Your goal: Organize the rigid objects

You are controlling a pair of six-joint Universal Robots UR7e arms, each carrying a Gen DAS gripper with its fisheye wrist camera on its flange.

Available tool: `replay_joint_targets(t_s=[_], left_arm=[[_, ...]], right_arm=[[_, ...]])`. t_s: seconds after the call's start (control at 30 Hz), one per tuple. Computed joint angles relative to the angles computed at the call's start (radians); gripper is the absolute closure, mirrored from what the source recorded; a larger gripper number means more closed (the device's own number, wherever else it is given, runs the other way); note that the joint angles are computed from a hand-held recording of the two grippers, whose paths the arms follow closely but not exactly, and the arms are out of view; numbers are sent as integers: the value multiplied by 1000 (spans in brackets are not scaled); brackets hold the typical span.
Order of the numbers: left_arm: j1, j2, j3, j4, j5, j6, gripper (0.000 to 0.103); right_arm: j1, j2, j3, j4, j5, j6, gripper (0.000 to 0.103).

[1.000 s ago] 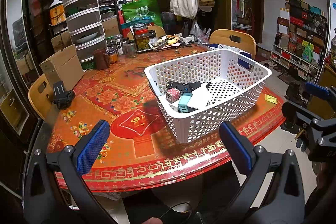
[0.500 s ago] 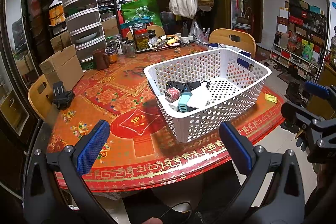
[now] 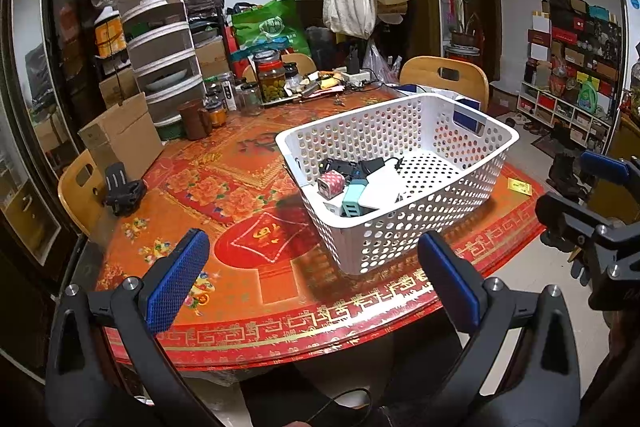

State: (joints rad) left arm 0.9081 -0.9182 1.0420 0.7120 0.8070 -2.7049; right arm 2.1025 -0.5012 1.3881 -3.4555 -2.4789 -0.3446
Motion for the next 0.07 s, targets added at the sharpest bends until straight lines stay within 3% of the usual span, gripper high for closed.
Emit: replay_joint_targets(t_s=[0.07], left_arm=[[5, 0, -9, 7, 7, -6, 0]], right_arm=[[-2, -3, 3, 5, 9, 6, 0]])
